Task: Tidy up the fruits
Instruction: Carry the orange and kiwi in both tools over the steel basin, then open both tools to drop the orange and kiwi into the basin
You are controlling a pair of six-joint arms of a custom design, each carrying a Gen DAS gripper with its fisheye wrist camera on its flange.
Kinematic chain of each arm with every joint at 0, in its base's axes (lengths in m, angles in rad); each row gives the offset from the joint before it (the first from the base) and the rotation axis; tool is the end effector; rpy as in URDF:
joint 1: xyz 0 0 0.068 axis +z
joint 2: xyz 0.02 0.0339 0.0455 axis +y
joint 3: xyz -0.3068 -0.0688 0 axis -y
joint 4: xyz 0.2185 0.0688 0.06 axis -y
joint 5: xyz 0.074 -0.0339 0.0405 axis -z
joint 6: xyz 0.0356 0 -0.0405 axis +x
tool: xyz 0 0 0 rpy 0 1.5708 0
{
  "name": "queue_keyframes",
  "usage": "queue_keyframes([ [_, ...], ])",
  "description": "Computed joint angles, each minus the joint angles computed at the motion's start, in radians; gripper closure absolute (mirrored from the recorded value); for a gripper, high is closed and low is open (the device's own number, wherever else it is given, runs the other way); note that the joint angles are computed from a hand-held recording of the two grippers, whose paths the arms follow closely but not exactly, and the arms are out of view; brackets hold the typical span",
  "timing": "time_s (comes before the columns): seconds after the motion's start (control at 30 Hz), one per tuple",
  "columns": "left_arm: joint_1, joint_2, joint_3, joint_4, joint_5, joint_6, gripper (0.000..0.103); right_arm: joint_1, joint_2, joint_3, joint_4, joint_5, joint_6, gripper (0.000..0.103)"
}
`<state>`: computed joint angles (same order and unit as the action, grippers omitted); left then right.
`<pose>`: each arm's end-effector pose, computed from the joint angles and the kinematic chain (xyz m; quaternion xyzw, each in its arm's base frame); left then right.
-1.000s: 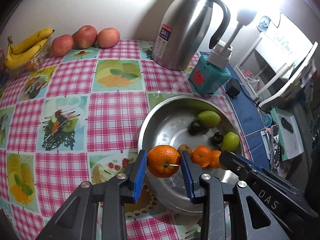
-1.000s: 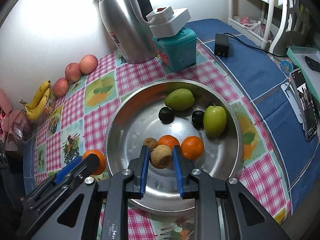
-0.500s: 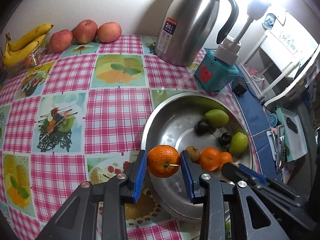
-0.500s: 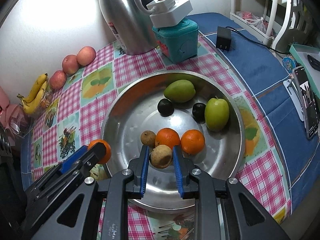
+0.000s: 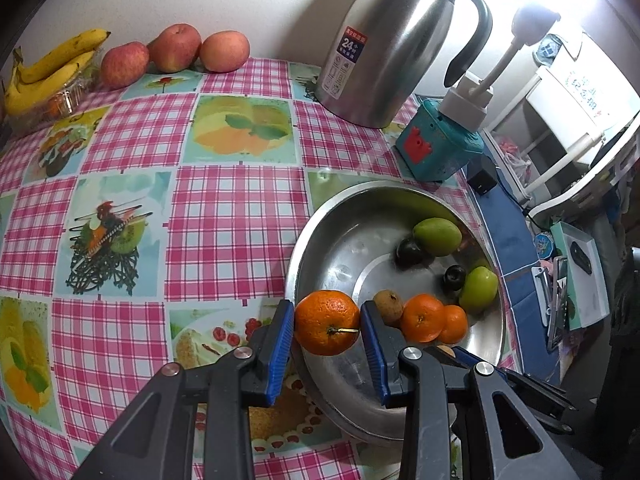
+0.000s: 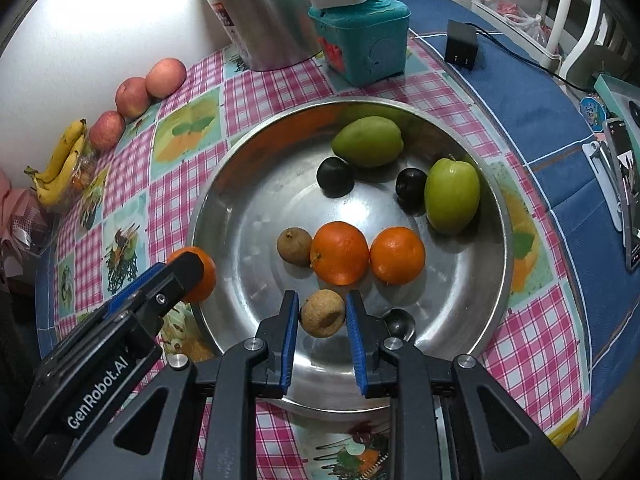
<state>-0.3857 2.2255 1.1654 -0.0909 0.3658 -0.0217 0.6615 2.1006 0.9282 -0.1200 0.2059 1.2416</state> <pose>0.3748 -0.1659 0.0976 0.2113 0.9390 -0.2157 0.1647 0.2767 0.2062 0.0955 0.2954 0.9399 0.0533 0.1630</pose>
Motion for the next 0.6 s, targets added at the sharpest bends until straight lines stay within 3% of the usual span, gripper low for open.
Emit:
queue_keyframes([
  [0.6, 0.004, 0.005, 0.022, -0.042, -0.013, -0.006, 0.065, -0.006, 0.015, 0.021, -0.016, -0.018, -0.023, 0.078],
])
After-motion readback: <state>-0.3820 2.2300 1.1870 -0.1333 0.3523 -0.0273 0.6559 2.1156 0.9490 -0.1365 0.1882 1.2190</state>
